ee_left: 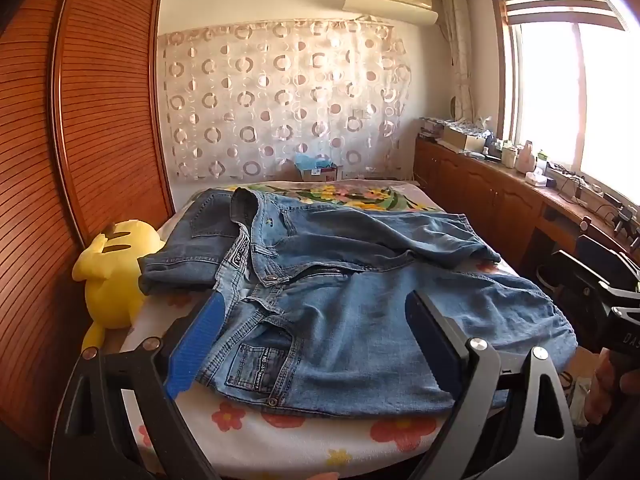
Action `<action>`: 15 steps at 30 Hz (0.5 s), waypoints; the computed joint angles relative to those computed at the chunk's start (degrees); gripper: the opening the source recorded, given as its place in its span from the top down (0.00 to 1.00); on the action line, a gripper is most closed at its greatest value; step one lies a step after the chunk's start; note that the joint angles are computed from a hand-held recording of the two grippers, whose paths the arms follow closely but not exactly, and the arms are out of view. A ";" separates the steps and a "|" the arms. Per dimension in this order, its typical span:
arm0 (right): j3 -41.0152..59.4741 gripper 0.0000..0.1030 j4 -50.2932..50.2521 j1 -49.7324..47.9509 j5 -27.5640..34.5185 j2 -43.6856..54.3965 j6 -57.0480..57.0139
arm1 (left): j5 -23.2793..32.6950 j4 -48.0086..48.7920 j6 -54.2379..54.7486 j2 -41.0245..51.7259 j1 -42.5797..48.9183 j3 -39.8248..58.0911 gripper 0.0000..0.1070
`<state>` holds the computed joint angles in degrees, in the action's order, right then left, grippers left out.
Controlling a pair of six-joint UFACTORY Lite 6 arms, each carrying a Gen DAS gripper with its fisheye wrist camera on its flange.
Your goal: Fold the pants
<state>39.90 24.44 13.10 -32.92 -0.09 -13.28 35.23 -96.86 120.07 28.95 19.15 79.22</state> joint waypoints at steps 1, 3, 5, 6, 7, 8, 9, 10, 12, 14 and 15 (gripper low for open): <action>-0.05 0.00 0.24 0.11 -0.01 -0.07 -0.19 | 0.15 -1.09 -0.11 -0.01 0.12 -0.22 0.14; -0.09 0.00 1.01 0.45 -0.06 -0.18 -0.90 | 0.25 -1.05 0.06 0.00 0.16 -0.23 0.14; -0.06 0.00 2.42 1.02 -0.21 -0.20 -2.10 | -0.16 -1.83 0.95 -0.36 0.02 -0.76 0.14; -0.05 0.00 2.55 1.13 -0.22 -0.16 -2.15 | -0.02 -2.06 1.22 -0.45 0.10 -0.94 0.14; -0.06 0.00 0.27 0.20 0.30 -0.39 -0.50 | 0.20 -1.83 0.96 -0.41 0.22 -0.89 0.14; -0.01 0.00 0.40 0.33 0.38 -0.41 -0.53 | 0.30 -1.62 0.72 -0.36 0.32 -0.80 0.14; -0.31 0.00 0.74 0.53 0.15 -0.50 -0.63 | 0.34 -1.53 0.67 -0.33 0.39 -0.75 0.14; -0.25 0.00 1.30 0.80 0.13 -0.50 -0.99 | 0.30 -1.45 0.63 -0.30 0.46 -0.69 0.14; -0.09 0.00 2.54 1.40 0.16 -0.50 -1.78 | 0.63 -1.10 0.48 -1.02 0.82 -1.03 0.14; 0.19 0.00 3.92 2.13 0.25 -0.42 -2.74 | 0.89 -0.60 0.09 -1.16 1.18 -0.93 0.14; 0.13 0.00 2.22 1.34 0.34 -0.22 -1.47 | 1.00 -0.27 -0.18 -1.19 1.36 -0.81 0.14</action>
<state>40.03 26.66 14.44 -32.58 -0.31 -14.75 36.23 -97.12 119.89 27.75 20.51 78.41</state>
